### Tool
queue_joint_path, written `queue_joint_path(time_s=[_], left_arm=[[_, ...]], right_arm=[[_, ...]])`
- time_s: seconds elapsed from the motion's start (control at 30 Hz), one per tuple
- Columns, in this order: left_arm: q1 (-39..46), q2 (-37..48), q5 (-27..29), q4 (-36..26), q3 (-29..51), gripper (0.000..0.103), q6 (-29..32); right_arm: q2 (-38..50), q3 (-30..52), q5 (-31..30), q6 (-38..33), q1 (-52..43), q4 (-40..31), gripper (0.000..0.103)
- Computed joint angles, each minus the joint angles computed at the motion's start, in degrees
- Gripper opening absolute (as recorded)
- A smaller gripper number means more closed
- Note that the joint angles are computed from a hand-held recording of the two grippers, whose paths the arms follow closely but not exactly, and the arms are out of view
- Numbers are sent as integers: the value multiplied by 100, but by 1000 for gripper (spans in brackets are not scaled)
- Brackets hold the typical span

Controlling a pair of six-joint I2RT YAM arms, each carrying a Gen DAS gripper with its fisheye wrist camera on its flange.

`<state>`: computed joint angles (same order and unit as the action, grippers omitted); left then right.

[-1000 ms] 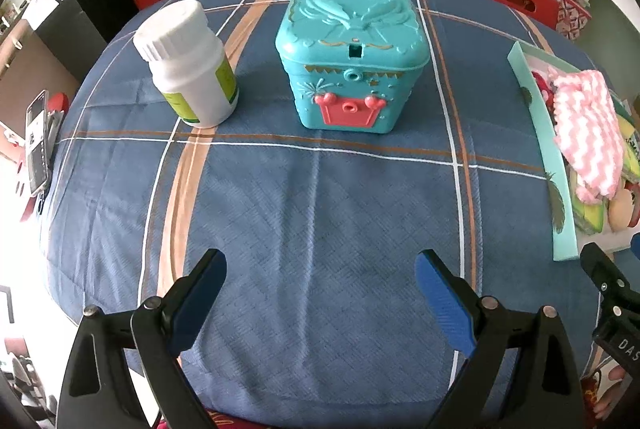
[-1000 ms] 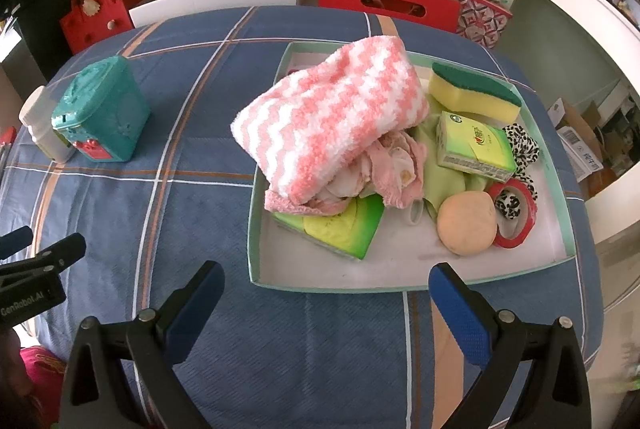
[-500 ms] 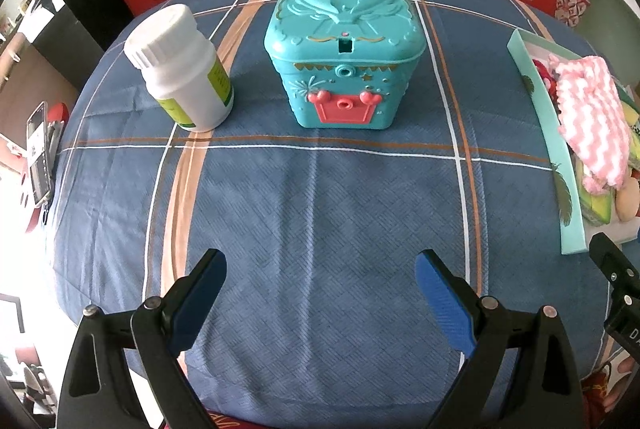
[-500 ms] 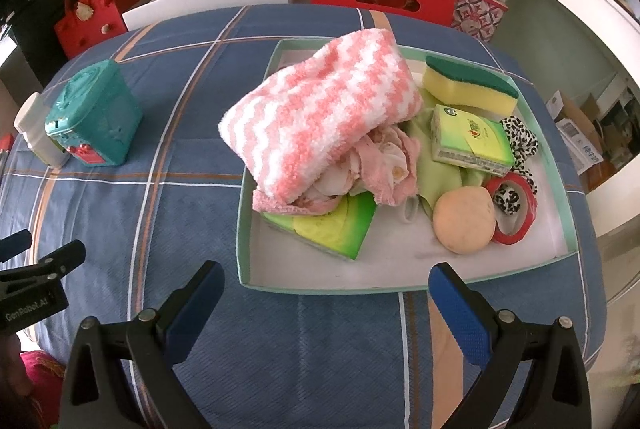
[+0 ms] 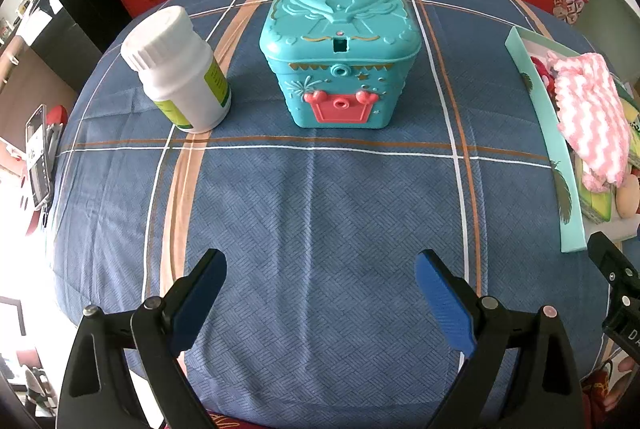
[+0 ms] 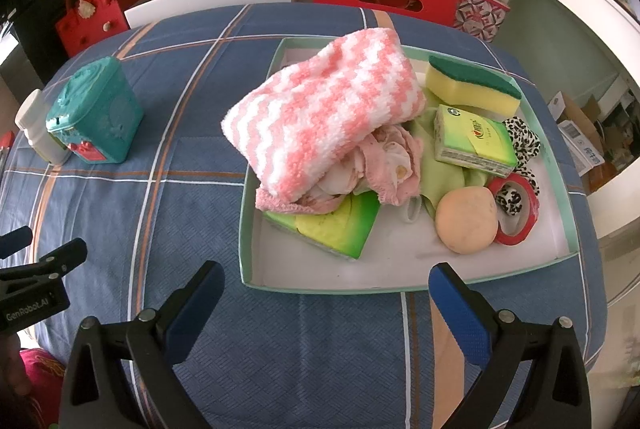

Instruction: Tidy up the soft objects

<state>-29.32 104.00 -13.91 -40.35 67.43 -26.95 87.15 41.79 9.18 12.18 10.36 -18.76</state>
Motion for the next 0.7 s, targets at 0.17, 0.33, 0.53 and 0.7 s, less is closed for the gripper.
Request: queue_joint_path(time_s=[0.17, 0.33, 0.53, 0.7], left_arm=[[-16, 8, -17, 15, 0, 95, -15], [-21, 12, -20, 5, 6, 95, -27], [-40, -14, -38, 7, -6, 95, -70], [-14, -129, -40, 3, -89, 95, -61]], right_arm=[[4, -3, 4, 7, 5, 8, 103], [9, -5, 2, 3, 13, 4, 103], [15, -3, 6, 6, 12, 10, 103], [46, -38, 31, 72, 49, 75, 103]])
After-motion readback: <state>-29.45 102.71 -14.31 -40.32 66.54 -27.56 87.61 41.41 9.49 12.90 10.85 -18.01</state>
